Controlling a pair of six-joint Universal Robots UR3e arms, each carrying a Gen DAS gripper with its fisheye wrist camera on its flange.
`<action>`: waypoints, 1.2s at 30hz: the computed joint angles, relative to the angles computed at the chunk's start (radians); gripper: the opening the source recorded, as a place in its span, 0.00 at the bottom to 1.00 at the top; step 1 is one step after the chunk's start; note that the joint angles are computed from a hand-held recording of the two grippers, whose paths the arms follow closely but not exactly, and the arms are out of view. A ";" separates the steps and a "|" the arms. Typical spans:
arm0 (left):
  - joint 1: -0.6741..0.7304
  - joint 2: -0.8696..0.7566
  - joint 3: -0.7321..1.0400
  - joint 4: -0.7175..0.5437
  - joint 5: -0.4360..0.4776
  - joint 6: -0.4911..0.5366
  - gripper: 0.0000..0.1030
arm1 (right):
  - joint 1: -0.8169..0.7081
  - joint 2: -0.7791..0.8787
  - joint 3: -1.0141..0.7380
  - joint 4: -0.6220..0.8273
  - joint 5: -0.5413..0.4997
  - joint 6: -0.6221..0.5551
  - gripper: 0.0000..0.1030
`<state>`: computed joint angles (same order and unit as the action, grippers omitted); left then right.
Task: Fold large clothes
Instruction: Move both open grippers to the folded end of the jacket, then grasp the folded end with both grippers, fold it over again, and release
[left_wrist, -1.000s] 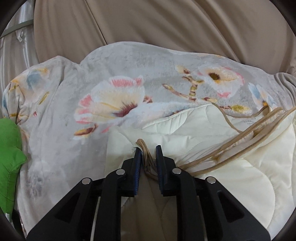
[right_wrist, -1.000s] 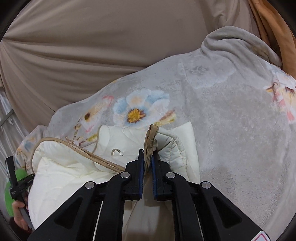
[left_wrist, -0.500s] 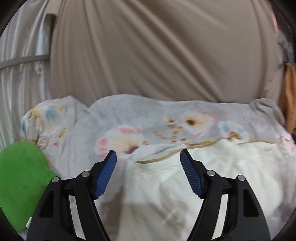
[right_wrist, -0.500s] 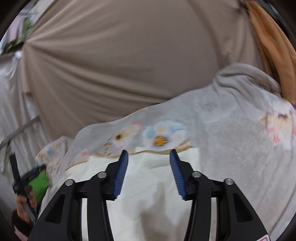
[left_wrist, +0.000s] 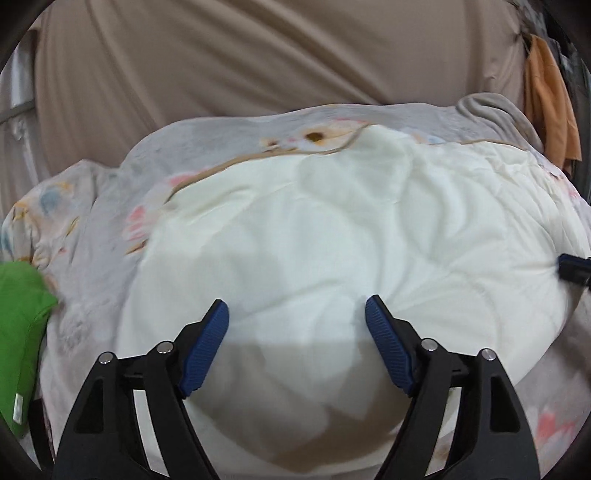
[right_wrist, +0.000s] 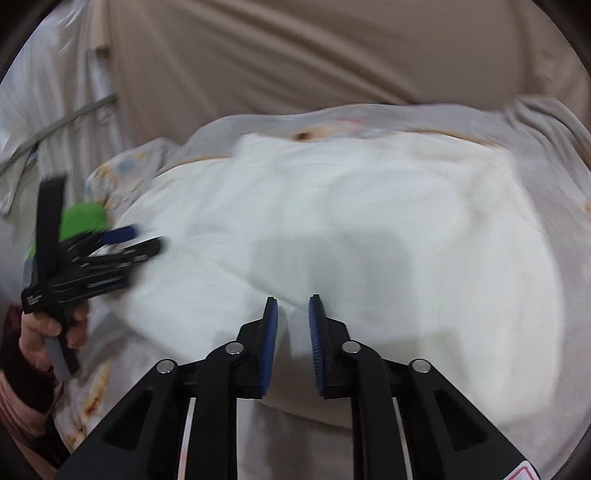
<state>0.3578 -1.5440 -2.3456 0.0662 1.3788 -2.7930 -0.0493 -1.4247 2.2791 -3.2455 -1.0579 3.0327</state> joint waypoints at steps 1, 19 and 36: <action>0.038 0.014 -0.023 0.008 -0.007 0.010 0.75 | -0.075 -0.036 0.056 0.004 0.035 -0.012 0.10; 0.265 -0.278 0.664 -0.613 -0.312 -0.225 0.91 | -0.312 0.085 -0.313 0.103 0.129 0.246 0.66; 0.225 -0.317 0.777 -0.508 -0.285 -0.290 0.13 | -0.185 0.198 -0.530 -0.018 0.094 0.328 0.08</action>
<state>0.5826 -1.8607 -1.5684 -0.4421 1.0934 -3.0830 -0.2339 -1.2267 1.7495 -3.2636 -0.9637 3.3610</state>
